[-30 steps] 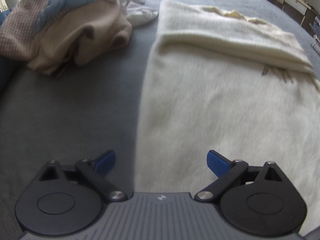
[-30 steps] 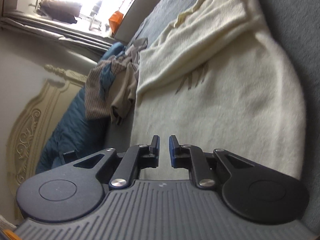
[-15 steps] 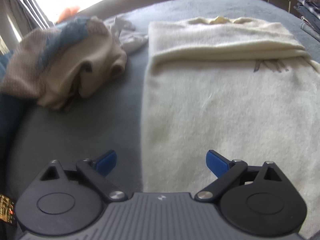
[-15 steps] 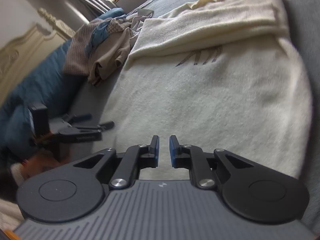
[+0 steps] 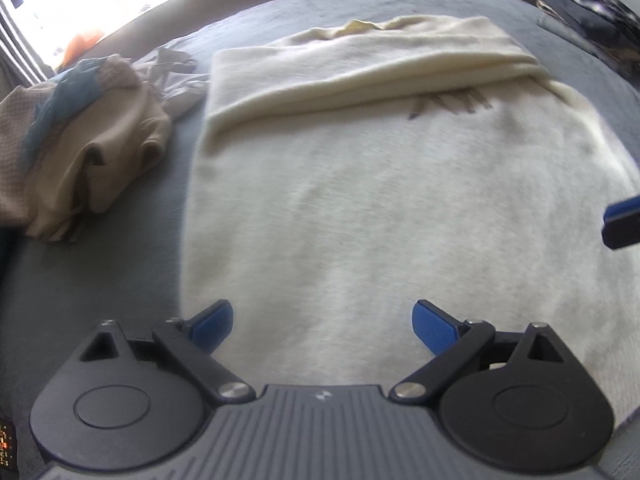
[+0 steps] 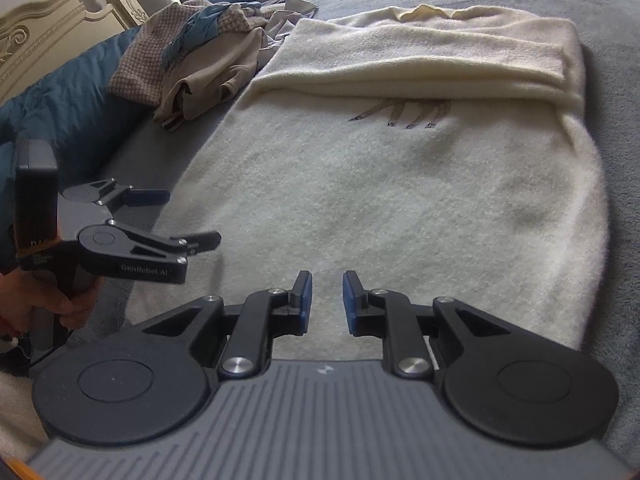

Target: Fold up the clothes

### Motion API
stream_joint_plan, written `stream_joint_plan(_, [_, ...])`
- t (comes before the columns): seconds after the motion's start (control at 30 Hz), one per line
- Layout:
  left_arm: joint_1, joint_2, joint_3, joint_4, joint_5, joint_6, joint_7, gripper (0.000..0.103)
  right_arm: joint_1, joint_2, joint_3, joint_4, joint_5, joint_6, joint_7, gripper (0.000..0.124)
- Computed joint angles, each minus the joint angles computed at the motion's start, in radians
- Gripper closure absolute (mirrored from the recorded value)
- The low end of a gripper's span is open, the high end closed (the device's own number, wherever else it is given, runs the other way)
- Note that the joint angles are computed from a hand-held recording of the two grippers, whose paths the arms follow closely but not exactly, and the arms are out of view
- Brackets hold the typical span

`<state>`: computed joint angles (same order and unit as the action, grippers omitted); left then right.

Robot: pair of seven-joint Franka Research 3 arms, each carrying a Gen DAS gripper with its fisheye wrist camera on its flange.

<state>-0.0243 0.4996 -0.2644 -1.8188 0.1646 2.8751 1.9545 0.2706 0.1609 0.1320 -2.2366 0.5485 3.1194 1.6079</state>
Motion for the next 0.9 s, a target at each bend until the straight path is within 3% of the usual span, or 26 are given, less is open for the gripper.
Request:
stream_joint_plan(0.1, [-0.007, -0.006, 0.001, -0.016, 0.005, -0.002, -0.004, 0.006, 0.031, -0.007, -0.037, -0.013, -0.049, 0.002, 0.057, 0.103])
stream_joint_plan(0.27, [-0.050, -0.006, 0.048, -0.026, 0.039, 0.004, -0.088, 0.002, 0.089, -0.017, -0.115, -0.034, -0.187, 0.002, 0.200, 0.097])
stream_joint_plan(0.53, [-0.030, 0.007, 0.032, -0.007, 0.019, -0.036, -0.139, 0.000, 0.167, -0.027, -0.226, -0.054, -0.438, 0.013, 0.408, 0.093])
stream_joint_plan(0.7, [-0.056, 0.007, 0.058, -0.014, 0.060, -0.015, -0.167, 0.000, 0.124, -0.027, -0.184, -0.054, -0.451, 0.012, 0.421, 0.093])
stream_joint_plan(0.9, [-0.053, 0.011, 0.052, 0.007, 0.056, -0.059, -0.198, 0.000, 0.123, -0.027, -0.187, -0.058, -0.476, 0.016, 0.448, 0.093])
